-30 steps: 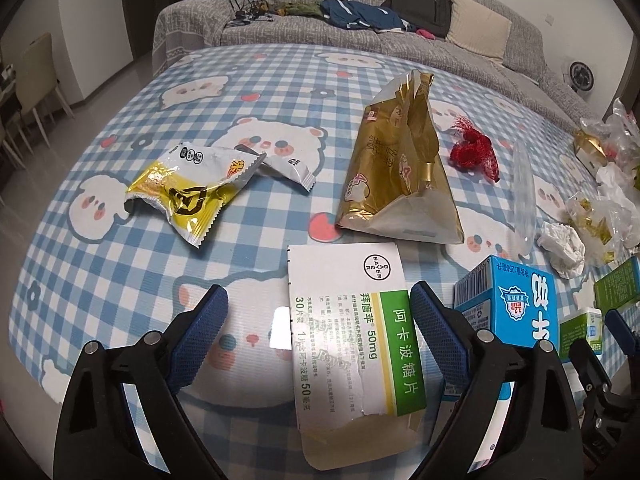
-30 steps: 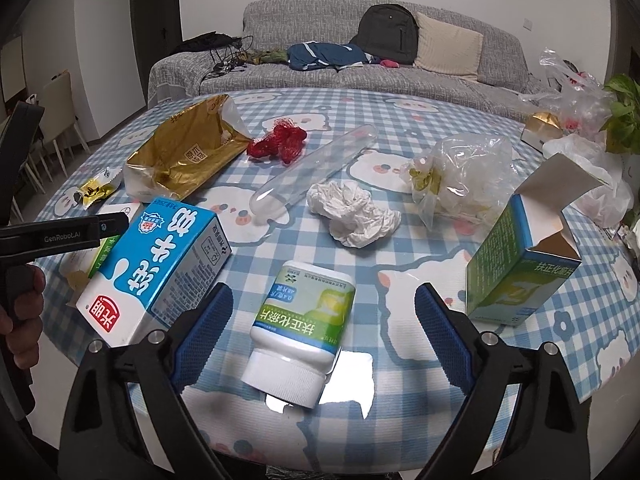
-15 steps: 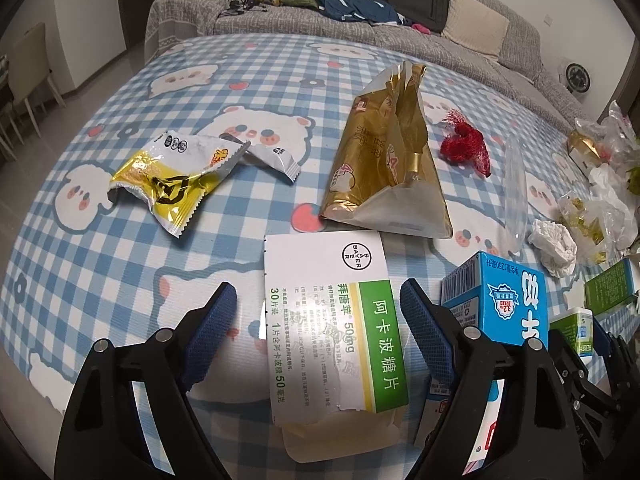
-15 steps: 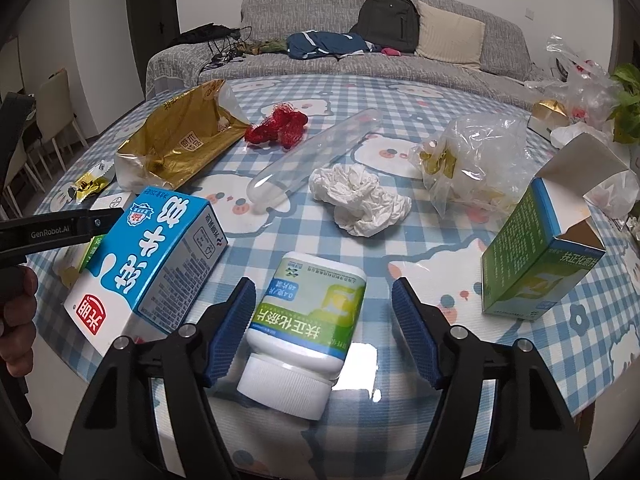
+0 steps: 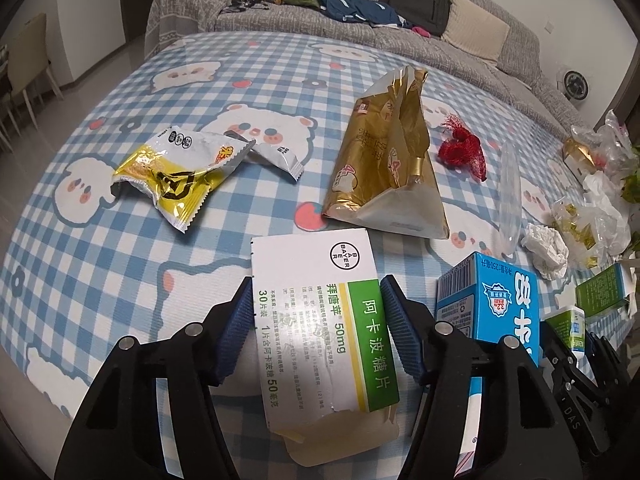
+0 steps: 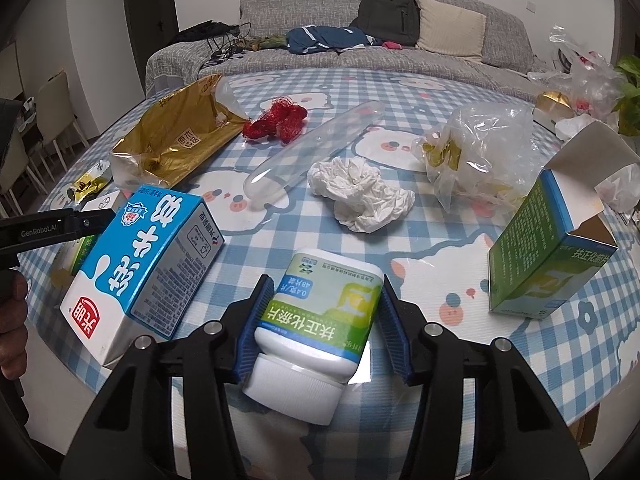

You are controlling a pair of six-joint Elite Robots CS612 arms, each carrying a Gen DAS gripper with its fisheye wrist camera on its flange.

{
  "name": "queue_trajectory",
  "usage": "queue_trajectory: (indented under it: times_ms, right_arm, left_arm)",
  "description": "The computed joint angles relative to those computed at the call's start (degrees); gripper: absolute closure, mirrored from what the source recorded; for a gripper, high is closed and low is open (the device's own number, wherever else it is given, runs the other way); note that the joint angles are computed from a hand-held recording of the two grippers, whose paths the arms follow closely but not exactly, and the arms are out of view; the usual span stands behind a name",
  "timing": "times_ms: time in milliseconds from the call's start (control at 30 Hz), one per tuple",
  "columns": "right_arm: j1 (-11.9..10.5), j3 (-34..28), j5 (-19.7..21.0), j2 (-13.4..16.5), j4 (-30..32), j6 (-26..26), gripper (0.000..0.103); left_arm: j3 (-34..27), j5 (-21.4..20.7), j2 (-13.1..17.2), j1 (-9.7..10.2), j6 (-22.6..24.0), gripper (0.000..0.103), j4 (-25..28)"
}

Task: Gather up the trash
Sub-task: 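Carry the medicine box with the left tool while the right tool carries the bottle to the bin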

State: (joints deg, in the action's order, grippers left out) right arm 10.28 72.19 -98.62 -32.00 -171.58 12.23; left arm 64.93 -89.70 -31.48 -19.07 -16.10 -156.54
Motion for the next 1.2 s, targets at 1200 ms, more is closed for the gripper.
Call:
queue_trajectory:
  times_ms: [1200]
  right_arm:
    - [1.50, 17.12, -0.64, -9.90, -11.03, 0.35, 0.054]
  left_arm:
    - [23.12, 0.50, -12.88, -2.98, 0.68, 0.042, -17.18]
